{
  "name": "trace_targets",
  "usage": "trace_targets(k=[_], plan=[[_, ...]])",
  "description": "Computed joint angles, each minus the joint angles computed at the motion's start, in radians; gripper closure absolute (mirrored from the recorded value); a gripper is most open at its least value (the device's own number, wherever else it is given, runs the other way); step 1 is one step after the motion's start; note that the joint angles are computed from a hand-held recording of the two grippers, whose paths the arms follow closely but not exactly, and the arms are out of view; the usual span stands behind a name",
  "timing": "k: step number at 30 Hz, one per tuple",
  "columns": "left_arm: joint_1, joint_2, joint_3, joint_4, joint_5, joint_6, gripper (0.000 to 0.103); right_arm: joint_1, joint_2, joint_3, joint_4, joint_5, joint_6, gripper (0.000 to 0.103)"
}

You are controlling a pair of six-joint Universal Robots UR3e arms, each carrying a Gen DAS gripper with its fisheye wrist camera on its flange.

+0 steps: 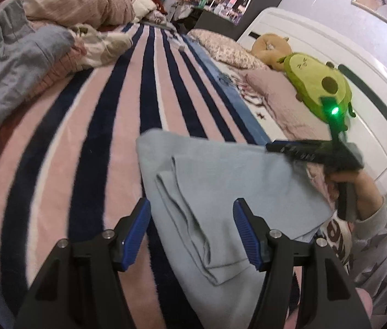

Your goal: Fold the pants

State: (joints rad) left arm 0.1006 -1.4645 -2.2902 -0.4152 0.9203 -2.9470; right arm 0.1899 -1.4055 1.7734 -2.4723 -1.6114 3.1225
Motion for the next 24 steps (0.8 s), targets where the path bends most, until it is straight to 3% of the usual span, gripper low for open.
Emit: trace_targets(k=[2,4,5,8,12,17,19,20,21,24], plan=[[-0.034,-0.034,0.011,0.018,0.029,-0.016,0.045,-0.021,-0.031,0.023,-0.010,-0.013,-0.001,0.077],[-0.058,-0.046,0.014,0.042,0.068,-0.037,0.045,0.008,-0.027,0.020,-0.029,-0.145,0.005,0.080],[-0.058,-0.040,0.010,0.054,0.071,-0.047,0.045,0.000,-0.048,0.036,-0.026,-0.163,0.007,0.080],[-0.031,0.001,0.000,0.039,0.015,-0.035,0.045,-0.094,-0.191,0.143,-0.021,0.012,0.007,0.080],[-0.052,-0.010,0.037,-0.001,-0.006,-0.035,0.045,-0.089,-0.317,0.253,-0.049,0.027,0.014,0.073],[-0.152,-0.109,0.095,0.003,0.065,-0.097,0.052,-0.135,-0.470,0.422,-0.077,0.163,0.032,0.071],[-0.193,-0.124,0.100,0.036,0.123,-0.124,0.063,-0.150,-0.503,0.460,-0.083,0.197,0.033,0.071],[-0.205,-0.127,0.112,0.022,0.133,-0.127,0.082,-0.160,-0.521,0.482,-0.086,0.217,0.030,0.071],[-0.207,-0.131,0.122,0.003,0.123,-0.132,0.088,-0.166,-0.534,0.495,-0.086,0.227,0.029,0.071],[-0.244,-0.132,0.132,0.031,0.147,-0.149,0.092,-0.192,-0.583,0.533,-0.086,0.265,0.020,0.071]])
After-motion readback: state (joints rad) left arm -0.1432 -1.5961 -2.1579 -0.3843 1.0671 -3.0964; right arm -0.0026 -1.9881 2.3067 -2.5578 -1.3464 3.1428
